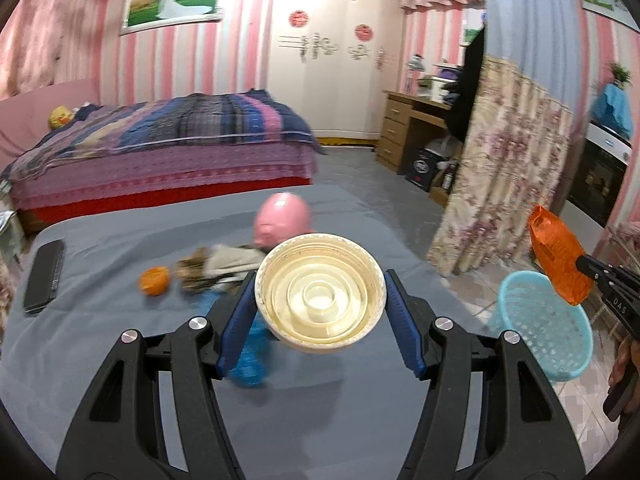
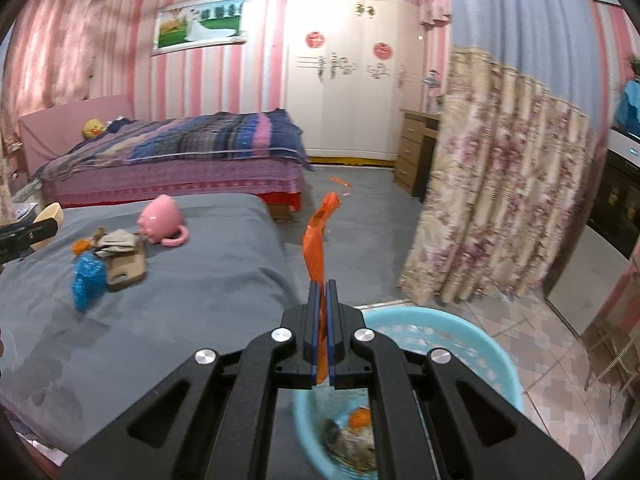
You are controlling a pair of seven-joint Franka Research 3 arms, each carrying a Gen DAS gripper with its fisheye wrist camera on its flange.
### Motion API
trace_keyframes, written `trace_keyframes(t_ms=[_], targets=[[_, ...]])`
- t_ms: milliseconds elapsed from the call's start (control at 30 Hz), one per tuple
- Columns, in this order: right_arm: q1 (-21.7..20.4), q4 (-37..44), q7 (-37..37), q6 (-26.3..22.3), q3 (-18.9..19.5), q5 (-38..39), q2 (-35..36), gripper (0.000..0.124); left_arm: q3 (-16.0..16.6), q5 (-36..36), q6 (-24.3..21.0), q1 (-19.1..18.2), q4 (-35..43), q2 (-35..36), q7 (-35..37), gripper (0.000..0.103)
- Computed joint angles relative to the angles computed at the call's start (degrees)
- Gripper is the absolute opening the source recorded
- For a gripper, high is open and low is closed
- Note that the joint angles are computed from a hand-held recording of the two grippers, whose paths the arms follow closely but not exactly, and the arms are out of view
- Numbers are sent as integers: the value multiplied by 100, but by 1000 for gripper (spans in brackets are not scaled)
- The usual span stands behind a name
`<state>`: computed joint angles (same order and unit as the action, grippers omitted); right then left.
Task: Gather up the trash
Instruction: 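Carry lid and orange strip to the blue basket and open both tools over it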
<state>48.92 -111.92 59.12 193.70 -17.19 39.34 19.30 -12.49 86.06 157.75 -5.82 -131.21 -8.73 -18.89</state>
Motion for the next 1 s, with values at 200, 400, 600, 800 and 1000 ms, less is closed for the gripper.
trace_keyframes(t_ms=[200,400,600,800,1000], targets=[[194,-345,-380,216,-426,623,-166,3,-75,77,14,-299,891,930,159,61],[-151,-528,-678,406,-230,1122,-233,3,78,95,140,-727,1719,1751,470,61],[-979,-808,-531,738,500,1147,-281,3,264,-67,331,-1198,2579,2557,1003,61],[-1901,-978,-159,851,1248,919,-260,3,455,-591,513,-1642,3343,3310,1731,61],[-2370,-1024,123,942,1586,623,-185,3,614,-1220,626,-1987,4082,3933,2539,61]])
